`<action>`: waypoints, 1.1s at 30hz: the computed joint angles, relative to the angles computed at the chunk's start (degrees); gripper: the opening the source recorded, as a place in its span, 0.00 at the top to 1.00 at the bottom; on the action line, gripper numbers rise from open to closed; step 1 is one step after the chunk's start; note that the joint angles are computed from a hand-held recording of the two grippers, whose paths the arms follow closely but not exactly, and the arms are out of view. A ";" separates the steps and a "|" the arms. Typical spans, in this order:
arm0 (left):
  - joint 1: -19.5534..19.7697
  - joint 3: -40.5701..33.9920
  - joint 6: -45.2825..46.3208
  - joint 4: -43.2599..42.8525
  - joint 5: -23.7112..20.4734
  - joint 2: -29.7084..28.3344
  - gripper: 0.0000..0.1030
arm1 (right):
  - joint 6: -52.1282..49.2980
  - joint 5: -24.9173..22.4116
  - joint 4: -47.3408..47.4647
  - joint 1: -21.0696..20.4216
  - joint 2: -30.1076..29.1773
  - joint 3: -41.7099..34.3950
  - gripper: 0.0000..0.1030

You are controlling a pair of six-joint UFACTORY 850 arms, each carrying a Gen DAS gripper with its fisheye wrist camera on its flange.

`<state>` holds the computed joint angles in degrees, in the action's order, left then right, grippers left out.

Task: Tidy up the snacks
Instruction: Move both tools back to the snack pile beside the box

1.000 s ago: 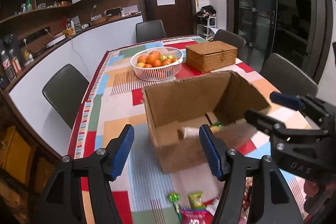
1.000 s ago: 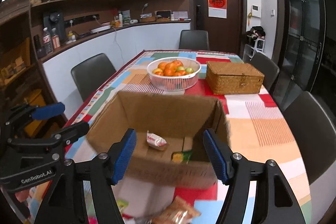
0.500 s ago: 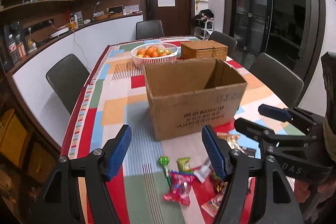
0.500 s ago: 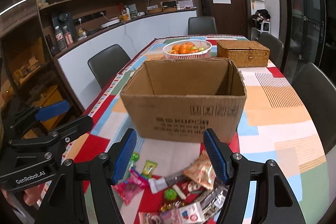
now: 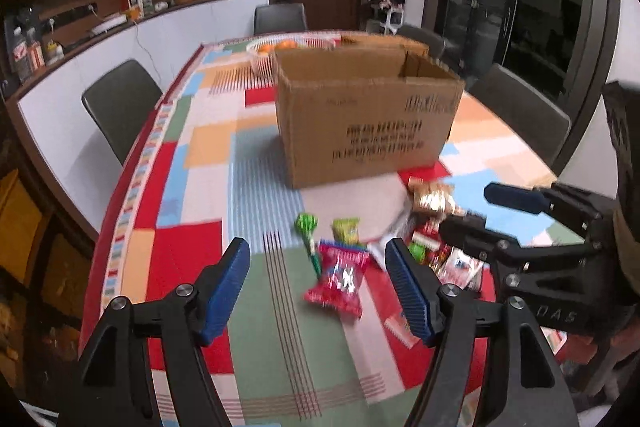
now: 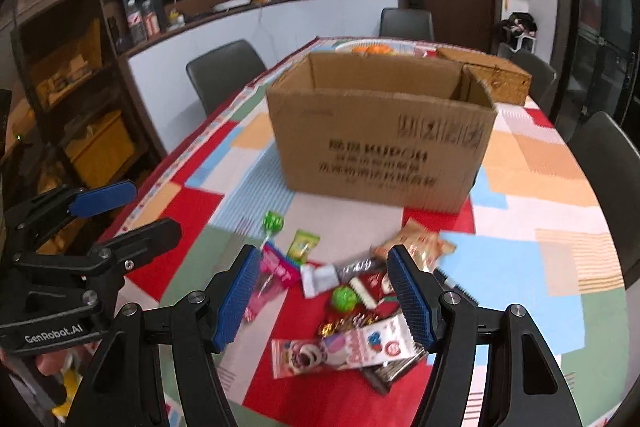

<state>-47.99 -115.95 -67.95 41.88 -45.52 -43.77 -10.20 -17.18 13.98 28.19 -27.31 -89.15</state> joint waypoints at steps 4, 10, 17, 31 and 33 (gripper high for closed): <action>0.47 1.82 1.78 -3.80 1.53 0.00 0.32 | 0.43 -1.54 -0.16 -0.01 -1.34 -0.32 0.35; 0.79 1.80 4.39 -5.76 2.90 -1.36 0.33 | -1.07 -3.84 3.29 -0.64 -3.46 -1.03 0.35; 1.10 -0.40 5.30 -5.02 2.90 -3.61 0.33 | 2.61 -4.47 0.80 -1.24 -5.23 -2.16 0.35; 2.75 -2.96 12.12 -11.20 6.11 -7.04 0.41 | 1.08 -8.50 4.07 -2.09 -8.85 -5.49 0.46; 2.85 -3.05 13.34 -11.51 6.80 -7.22 0.43 | 0.14 -8.83 4.95 -2.09 -9.27 -5.92 0.47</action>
<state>-45.14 -119.00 -54.61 30.37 -38.72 -50.99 -10.06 -26.01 18.92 26.10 -36.58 -95.07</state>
